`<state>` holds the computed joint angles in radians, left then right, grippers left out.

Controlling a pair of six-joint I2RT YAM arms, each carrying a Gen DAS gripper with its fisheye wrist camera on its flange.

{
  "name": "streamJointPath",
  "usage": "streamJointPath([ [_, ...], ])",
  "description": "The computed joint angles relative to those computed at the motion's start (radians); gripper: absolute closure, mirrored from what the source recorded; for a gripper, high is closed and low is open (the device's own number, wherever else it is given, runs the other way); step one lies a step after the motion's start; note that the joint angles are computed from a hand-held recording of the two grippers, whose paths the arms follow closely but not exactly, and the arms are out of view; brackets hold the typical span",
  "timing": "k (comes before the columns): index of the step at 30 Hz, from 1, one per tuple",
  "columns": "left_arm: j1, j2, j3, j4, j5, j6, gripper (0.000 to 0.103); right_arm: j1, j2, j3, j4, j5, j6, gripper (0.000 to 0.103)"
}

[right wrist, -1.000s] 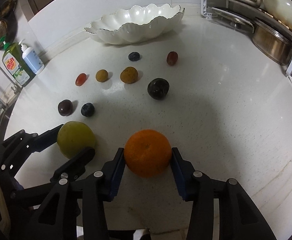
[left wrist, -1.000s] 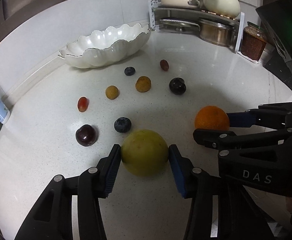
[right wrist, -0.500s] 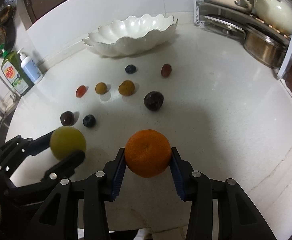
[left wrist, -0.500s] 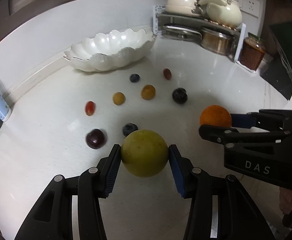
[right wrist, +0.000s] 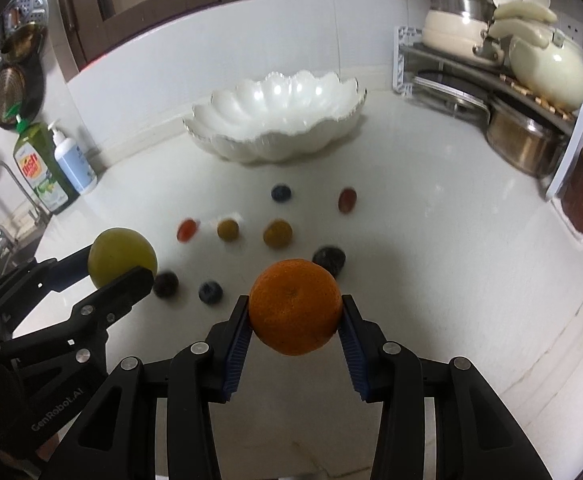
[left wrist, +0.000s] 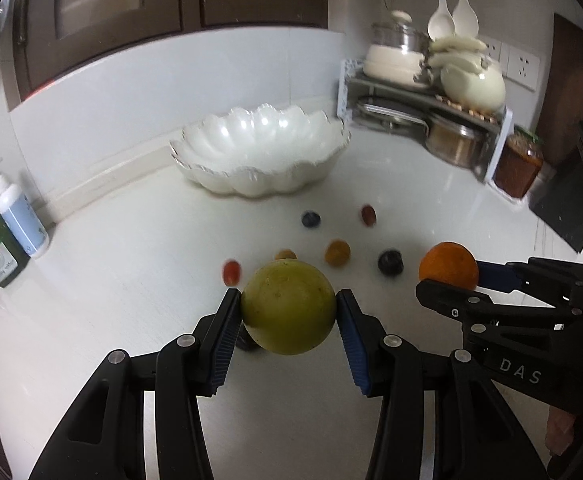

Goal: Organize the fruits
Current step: 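Carry yellow-green fruit in left gripper while right gripper carries orange to bowl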

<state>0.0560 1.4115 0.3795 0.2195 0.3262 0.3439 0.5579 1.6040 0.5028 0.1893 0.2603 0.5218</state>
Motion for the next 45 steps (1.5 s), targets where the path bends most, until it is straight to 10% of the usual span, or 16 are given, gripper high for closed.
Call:
streamJointPath([
  [19, 0.094, 0.033, 0.229, -0.066, 0.117, 0.01, 0.055, 0.036, -0.002, 0.184, -0.026, 0.143, -0.005, 0.059],
  [45, -0.073, 0.286, 0.62, -0.112, -0.117, -0.183, 0.055, -0.216, 0.197, 0.549, -0.063, -0.062, -0.246, 0.059],
])
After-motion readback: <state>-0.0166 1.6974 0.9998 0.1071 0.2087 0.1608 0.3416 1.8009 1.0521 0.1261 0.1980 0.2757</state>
